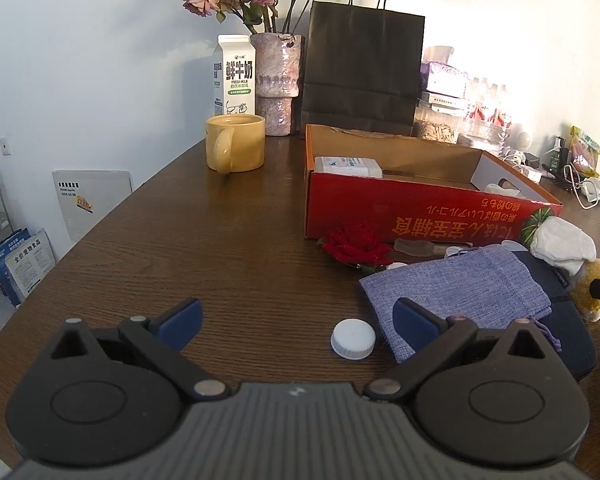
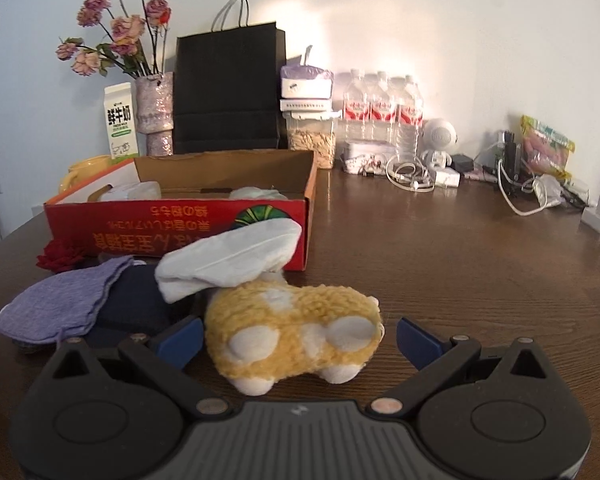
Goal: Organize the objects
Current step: 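Move the right gripper to the yellow plush toy and grasp it, then lift the plush toy with the right gripper while the left grasps the white cloth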
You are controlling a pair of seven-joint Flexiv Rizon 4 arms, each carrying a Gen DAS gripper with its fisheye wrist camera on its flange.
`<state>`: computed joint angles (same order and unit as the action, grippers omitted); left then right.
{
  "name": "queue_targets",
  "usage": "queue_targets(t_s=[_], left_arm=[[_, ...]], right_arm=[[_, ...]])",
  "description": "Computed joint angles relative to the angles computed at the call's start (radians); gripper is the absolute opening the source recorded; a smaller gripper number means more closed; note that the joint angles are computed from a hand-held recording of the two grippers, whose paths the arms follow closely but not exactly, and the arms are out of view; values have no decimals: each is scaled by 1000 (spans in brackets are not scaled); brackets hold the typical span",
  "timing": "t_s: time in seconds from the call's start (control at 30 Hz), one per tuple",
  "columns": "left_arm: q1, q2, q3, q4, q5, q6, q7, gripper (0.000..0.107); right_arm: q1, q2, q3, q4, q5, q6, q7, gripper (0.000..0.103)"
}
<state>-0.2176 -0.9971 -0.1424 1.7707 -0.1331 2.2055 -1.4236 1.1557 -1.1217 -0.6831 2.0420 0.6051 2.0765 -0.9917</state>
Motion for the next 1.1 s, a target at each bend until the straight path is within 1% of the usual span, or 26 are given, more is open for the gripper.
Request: queue_targets(t_s=[0.13, 0.27, 0.43, 0.5, 0.57, 0.67, 0.77, 0.9, 1.1], left_arm=[[-12, 0, 9, -3, -17, -4, 3, 103], [-19, -1, 15, -6, -29, -9, 6, 103], [-24, -2, 17, -9, -39, -15, 9, 103], [-21, -4, 14, -9, -36, -16, 8, 103], [-20, -4, 12, -8, -33, -17, 7, 103], [-18, -4, 11, -6, -34, -15, 3, 103], [-13, -3, 8, -4, -29, -15, -1, 103], [-4, -5, -1, -6, -14, -19, -6, 103], [21, -6, -33, -10, 44, -19, -14, 103]], right_arm=[[-157, 70, 138, -30, -84, 66, -32, 103], [-262, 91, 235, -72, -111, 82, -63, 103], [-338, 103, 320, -97, -119, 115, -116, 103], [-346, 103, 335, -106, -101, 131, -140, 102], [-333, 101, 334, -107, -69, 152, -174, 99], [-288, 100, 304, -109, 2, 155, -235, 98], [-261, 111, 293, -104, 60, 165, -286, 97], [-238, 136, 298, -88, 114, 204, -357, 97], [-250, 169, 357, -90, 120, 258, -445, 97]])
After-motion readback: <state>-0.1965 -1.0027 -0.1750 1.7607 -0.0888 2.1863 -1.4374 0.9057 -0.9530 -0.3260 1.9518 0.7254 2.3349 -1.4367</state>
